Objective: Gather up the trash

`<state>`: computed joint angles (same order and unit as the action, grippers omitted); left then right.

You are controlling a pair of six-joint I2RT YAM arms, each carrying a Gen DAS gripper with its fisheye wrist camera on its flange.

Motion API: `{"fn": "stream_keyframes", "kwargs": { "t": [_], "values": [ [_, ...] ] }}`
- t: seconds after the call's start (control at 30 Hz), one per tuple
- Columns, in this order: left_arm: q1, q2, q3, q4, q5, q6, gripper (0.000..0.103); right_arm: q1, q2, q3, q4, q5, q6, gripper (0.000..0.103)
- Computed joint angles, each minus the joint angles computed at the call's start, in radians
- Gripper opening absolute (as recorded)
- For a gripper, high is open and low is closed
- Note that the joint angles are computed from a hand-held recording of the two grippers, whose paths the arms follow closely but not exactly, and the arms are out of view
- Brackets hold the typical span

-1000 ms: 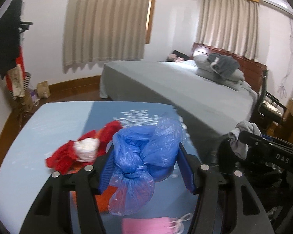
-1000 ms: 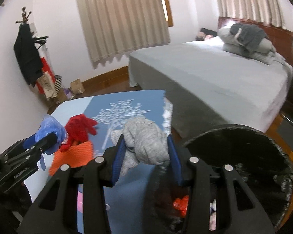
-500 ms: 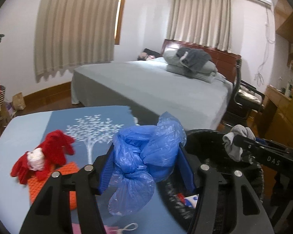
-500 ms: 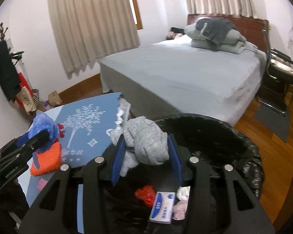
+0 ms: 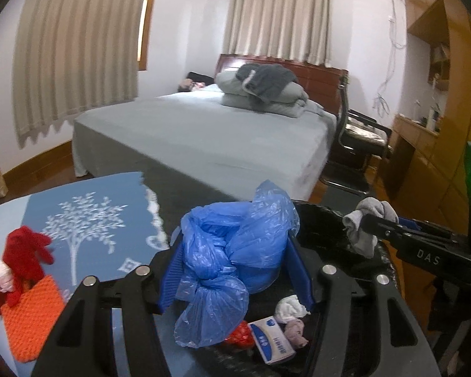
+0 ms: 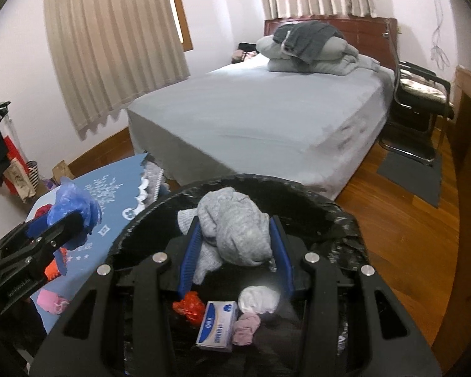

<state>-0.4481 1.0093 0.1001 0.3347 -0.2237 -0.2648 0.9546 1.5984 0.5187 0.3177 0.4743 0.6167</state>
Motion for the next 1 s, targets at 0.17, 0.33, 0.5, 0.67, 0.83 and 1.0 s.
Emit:
{"fn": "stream_keyframes", "kwargs": {
  "t": [0.17,0.33,0.5,0.67,0.83,1.0],
  "values": [
    [-0.064,0.176,0.042,0.118,-0.017,-0.015,0.059,-0.041,-0.020,-0.040,0.020,-0.019,-0.004,0.042],
    [-0.081,0.295,0.075,0.192,0.009,-0.021,0.061,-0.069,-0.030,-0.068,0.036,-0.025,-0.004,0.045],
    [-0.051,0.302,0.069,0.214,0.074,-0.036,0.077,-0.069,-0.037,-0.086,0.040,0.003,0.017,0.064],
    [-0.029,0.208,0.049,0.154,0.068,-0.036,0.085,-0.059,-0.047,-0.094,0.043,0.036,0.045,0.090],
    [0.044,-0.027,0.001,-0.017,0.048,-0.008,0.091,-0.041,-0.041,-0.070,0.040,0.021,0.052,0.094],
    [0.230,-0.440,-0.051,-0.368,0.092,0.061,0.092,0.012,0.008,-0.008,0.042,0.007,0.031,0.094]
  ]
}}
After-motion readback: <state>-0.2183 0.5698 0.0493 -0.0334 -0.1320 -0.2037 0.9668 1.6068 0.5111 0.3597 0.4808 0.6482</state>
